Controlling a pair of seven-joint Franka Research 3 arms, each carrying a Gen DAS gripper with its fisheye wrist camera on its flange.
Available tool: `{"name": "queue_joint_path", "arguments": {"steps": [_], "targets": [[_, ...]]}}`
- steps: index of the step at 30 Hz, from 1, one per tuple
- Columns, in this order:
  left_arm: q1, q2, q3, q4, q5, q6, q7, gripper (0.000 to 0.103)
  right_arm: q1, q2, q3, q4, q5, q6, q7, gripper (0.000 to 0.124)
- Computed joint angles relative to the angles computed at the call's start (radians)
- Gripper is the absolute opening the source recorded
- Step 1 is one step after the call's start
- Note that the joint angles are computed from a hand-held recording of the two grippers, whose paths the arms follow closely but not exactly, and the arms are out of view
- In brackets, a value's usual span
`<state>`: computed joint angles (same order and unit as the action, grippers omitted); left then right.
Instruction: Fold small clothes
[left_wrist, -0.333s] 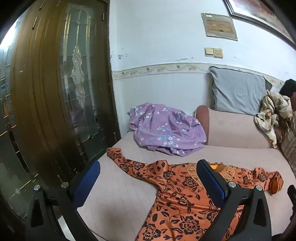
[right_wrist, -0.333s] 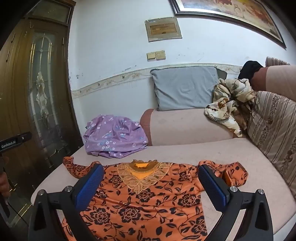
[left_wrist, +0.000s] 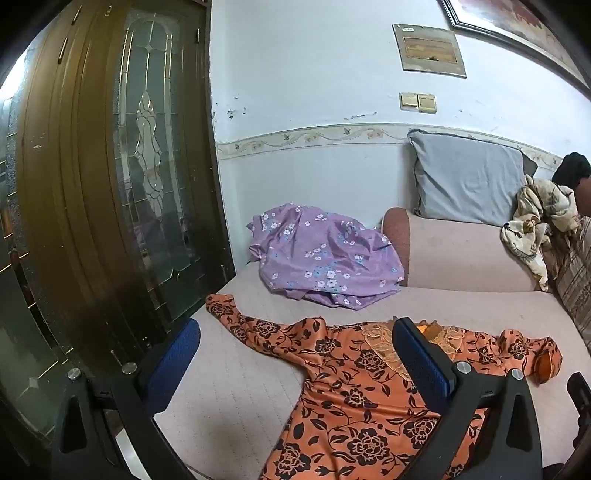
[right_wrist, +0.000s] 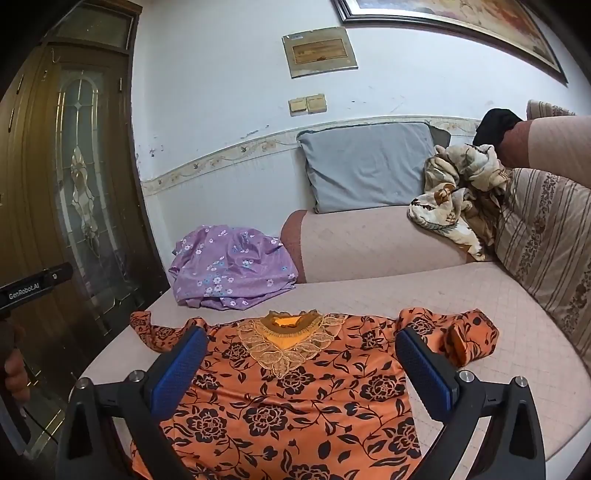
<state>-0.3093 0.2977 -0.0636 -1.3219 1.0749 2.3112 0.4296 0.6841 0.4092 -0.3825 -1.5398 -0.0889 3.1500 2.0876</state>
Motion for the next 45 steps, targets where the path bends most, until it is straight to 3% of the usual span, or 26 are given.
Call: {"name": "queue_joint_path", "arguments": {"steps": [1,3,6,23,45], "targets": [[-0.002,0.008,-0.002,0.012,-0.003,-0.006,0.009,0.103,-0.025,-0.012,0.028,-0.006,0.012,-0.002,-0.012,0.103],[-0.007,0.028,-0.003,0.041,-0.014,-0.019,0.031,0.103,0.002,-0.002,-0.005,-0.001,0.005,-0.014,0.013,0.103],[-0.017,0.059,0.002,0.087,-0.035,-0.033,0.062,0.103,-0.016,-0.007,0.012,-0.008,0.009,-0.009,0.014,0.103],[-0.015,0.050,0.013,0.050,-0.049,-0.015,0.066,0.103,-0.028,-0.005,0.018,-0.010,0.008,-0.006,0.037,0.103],[-0.022,0.107,0.033,0.094,-0.097,-0.005,0.106,0.103,-0.118,0.041,0.115,0.043,0.059,-0.047,0.013,0.103]]}}
